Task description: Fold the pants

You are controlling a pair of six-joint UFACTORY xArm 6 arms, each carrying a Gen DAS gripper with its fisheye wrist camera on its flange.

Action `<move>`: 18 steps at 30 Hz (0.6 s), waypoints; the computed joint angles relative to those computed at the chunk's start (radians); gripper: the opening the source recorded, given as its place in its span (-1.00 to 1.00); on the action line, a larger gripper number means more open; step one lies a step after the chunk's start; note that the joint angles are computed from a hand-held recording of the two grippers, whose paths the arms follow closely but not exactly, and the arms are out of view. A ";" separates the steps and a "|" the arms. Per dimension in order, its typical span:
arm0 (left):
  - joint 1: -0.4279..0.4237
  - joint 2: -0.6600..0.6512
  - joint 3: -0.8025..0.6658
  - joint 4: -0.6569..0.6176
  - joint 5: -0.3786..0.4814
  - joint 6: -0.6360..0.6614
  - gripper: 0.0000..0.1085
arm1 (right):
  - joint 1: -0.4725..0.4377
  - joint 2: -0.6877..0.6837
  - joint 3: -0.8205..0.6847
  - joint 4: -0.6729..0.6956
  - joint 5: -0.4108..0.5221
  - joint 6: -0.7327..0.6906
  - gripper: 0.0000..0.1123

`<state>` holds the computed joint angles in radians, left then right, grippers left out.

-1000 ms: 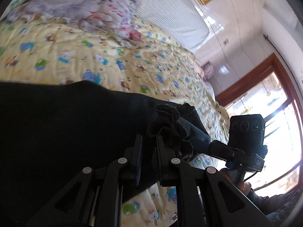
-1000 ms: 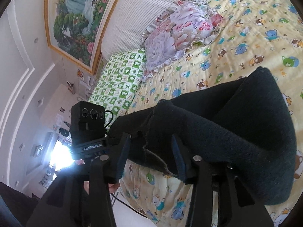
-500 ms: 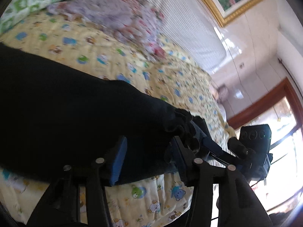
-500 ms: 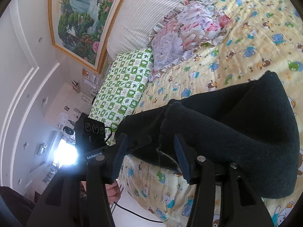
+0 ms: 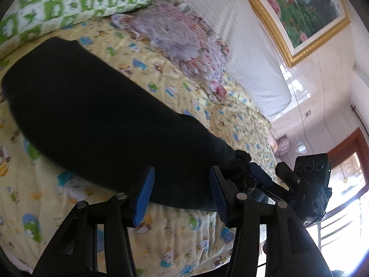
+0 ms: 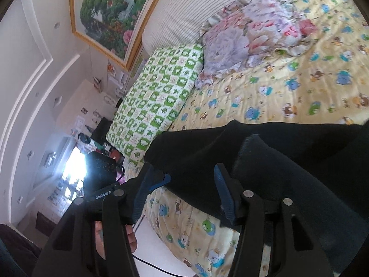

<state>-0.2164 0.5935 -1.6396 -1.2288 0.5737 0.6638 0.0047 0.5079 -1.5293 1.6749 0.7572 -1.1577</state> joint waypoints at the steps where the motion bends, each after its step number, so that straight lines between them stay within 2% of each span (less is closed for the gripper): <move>1: 0.003 -0.007 0.011 -0.003 -0.008 0.001 -0.08 | 0.004 0.013 -0.020 -0.020 0.001 0.014 0.01; 10: 0.004 -0.086 0.139 -0.041 -0.153 -0.009 -0.08 | 0.041 0.101 -0.176 -0.162 0.000 0.116 0.08; 18: 0.042 -0.120 0.201 -0.112 -0.183 -0.008 -0.08 | 0.076 0.226 -0.400 -0.369 0.030 0.268 0.09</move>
